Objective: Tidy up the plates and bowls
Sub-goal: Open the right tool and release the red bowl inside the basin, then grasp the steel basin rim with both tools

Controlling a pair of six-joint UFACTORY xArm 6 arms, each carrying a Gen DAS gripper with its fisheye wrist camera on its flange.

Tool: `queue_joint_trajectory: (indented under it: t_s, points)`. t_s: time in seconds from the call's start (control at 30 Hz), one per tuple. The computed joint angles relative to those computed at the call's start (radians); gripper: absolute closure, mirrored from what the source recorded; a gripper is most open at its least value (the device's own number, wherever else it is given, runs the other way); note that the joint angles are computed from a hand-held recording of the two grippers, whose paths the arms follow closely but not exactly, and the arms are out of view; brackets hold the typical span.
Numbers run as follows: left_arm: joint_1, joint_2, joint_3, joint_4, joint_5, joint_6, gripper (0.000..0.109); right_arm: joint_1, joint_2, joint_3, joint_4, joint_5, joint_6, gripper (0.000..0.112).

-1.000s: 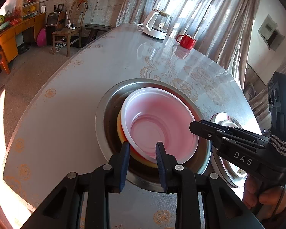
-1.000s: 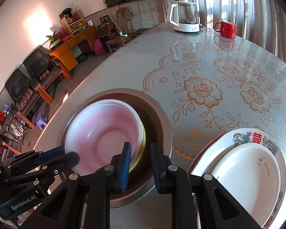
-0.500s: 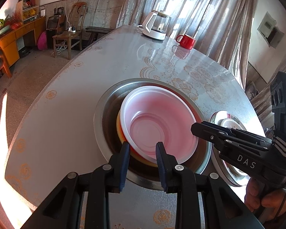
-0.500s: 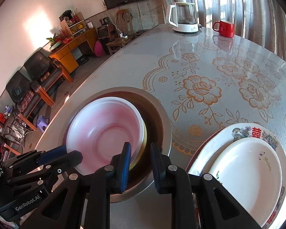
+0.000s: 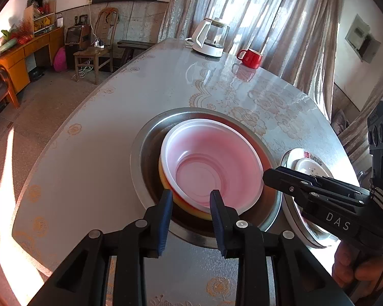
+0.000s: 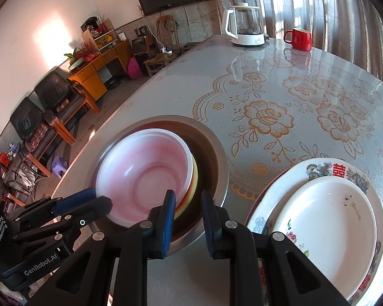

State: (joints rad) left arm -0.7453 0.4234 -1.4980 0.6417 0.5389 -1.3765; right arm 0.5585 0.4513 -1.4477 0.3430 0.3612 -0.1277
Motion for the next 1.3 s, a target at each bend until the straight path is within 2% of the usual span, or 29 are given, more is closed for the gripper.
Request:
queue_joint_trajectory:
  t_s: [0.23, 0.57, 0.67, 0.8, 0.87, 1.07, 1.13, 1.3]
  points:
    - [-0.001, -0.037, 0.042, 0.063, -0.012, -0.062, 0.073, -0.006, -0.028, 0.039, 0.075, -0.015, -0.042, 0.088]
    - [0.038, -0.156, 0.189, 0.214, -0.033, -0.252, 0.071, -0.025, -0.048, 0.069, 0.218, -0.044, -0.134, 0.088]
    - [0.049, -0.159, 0.213, 0.201, -0.049, -0.244, 0.072, -0.029, -0.036, 0.054, 0.22, -0.038, -0.133, 0.088]
    - [0.067, -0.139, 0.217, 0.171, -0.12, -0.218, 0.072, -0.033, -0.01, 0.028, 0.164, -0.027, -0.088, 0.088]
    - [0.067, -0.118, 0.195, 0.149, -0.118, -0.188, 0.072, -0.035, 0.005, 0.012, 0.133, -0.017, -0.069, 0.088]
    - [0.076, -0.069, 0.159, 0.069, -0.146, -0.094, 0.08, -0.037, 0.041, -0.03, 0.092, 0.01, -0.05, 0.09]
    - [0.087, -0.057, 0.16, 0.04, -0.184, -0.077, 0.082, -0.037, 0.052, -0.042, 0.091, 0.018, -0.052, 0.09]
    - [0.1, -0.044, 0.162, 0.046, -0.233, -0.088, 0.083, -0.034, 0.071, -0.064, 0.069, 0.03, -0.044, 0.091]
